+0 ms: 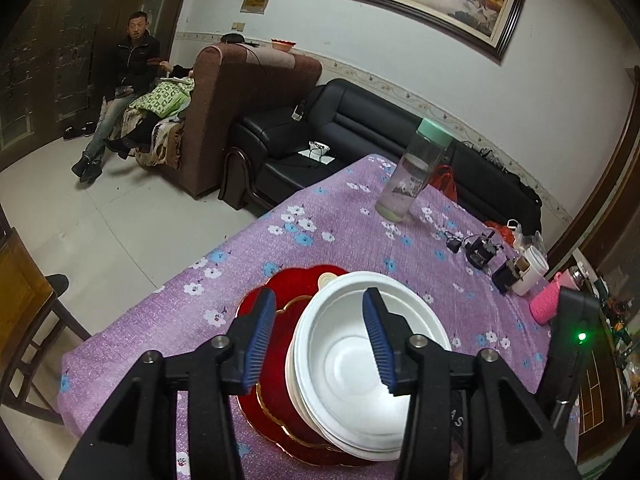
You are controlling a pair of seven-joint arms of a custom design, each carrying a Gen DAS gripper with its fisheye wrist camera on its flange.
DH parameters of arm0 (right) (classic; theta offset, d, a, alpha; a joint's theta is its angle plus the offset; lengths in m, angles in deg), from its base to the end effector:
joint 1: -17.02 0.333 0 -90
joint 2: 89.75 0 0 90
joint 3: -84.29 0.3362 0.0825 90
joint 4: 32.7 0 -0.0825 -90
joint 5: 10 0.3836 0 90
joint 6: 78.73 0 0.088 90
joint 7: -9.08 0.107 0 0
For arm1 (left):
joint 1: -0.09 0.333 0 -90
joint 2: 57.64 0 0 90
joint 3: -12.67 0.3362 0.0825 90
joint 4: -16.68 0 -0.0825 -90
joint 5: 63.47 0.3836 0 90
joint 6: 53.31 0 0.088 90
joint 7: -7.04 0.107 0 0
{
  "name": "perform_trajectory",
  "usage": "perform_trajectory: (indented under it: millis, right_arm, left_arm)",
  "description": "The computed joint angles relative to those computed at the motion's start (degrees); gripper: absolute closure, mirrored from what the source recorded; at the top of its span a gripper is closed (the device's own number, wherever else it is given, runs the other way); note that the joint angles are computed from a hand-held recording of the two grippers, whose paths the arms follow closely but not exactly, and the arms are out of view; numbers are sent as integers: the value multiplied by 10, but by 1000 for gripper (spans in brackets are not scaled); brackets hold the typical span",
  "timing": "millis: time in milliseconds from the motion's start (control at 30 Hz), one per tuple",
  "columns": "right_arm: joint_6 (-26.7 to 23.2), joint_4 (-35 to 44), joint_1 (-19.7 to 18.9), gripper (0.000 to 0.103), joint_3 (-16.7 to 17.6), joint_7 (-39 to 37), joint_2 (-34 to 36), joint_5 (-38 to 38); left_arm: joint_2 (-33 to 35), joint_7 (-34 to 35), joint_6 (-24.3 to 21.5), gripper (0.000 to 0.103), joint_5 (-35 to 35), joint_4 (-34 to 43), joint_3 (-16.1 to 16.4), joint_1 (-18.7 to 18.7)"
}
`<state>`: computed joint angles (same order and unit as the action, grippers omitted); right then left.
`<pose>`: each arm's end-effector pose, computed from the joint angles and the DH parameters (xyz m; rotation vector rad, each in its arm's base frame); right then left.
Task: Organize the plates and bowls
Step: 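Lower the small white bowl onto the stack and open both grippers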
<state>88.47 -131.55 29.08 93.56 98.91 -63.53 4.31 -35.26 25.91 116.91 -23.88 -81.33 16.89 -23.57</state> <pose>0.6820 0.2300 0.4258 -1.7918 1.6070 -0.3083 0.6496 -0.2839 0.4736 -1.9790 1.5336 -1.1015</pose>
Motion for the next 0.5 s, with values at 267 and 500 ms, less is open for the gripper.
perform_trajectory:
  millis: [267, 500]
  right_arm:
    - [57, -24, 60, 50, -63, 57, -9, -81]
    - [131, -63, 118, 33, -134, 129, -35, -158]
  left_arm:
    - [-25, -156, -5, 27, 150, -13, 70, -57]
    - [-53, -277, -105, 13, 291, -16, 76, -82]
